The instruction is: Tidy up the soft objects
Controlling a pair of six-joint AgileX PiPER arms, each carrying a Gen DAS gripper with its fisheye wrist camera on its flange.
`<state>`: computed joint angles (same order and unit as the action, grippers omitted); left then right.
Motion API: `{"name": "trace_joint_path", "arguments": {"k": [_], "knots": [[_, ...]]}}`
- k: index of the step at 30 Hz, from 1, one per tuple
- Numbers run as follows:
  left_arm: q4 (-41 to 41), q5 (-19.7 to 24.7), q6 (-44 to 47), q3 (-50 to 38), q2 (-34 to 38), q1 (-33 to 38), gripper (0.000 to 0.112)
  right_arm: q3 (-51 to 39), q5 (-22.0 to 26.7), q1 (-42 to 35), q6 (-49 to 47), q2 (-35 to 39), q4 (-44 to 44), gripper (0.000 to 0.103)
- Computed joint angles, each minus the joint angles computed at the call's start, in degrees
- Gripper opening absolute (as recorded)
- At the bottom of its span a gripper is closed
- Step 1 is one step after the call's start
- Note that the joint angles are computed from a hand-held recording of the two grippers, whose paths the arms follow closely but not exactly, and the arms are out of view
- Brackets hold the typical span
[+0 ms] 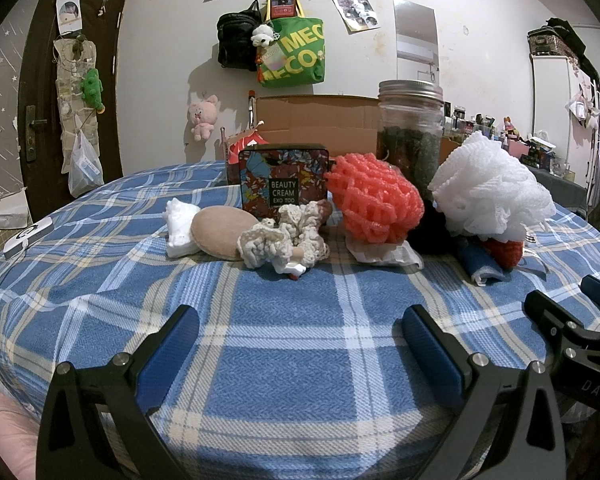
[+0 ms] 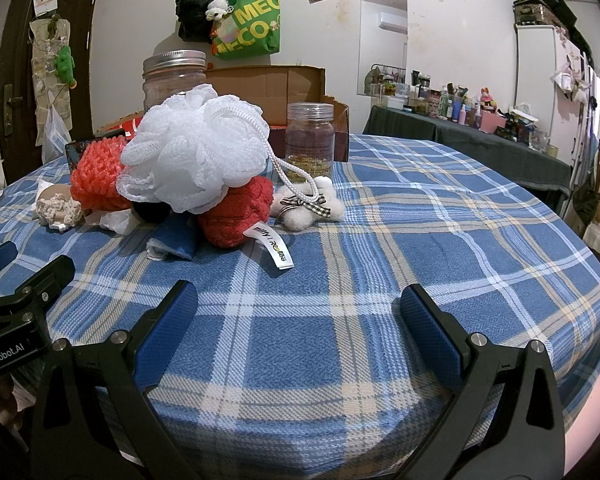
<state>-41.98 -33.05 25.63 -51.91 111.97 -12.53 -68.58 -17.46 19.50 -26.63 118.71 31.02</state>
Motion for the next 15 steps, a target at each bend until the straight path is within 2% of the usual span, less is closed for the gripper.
{"name": "trace_joint_path", "arguments": {"k": [15], "knots": [[0.0, 0.1, 0.0, 0.0, 0.0, 0.0, 0.103, -0.4, 0.3, -0.1, -0.1, 0.3, 0.0, 0.103]]}}
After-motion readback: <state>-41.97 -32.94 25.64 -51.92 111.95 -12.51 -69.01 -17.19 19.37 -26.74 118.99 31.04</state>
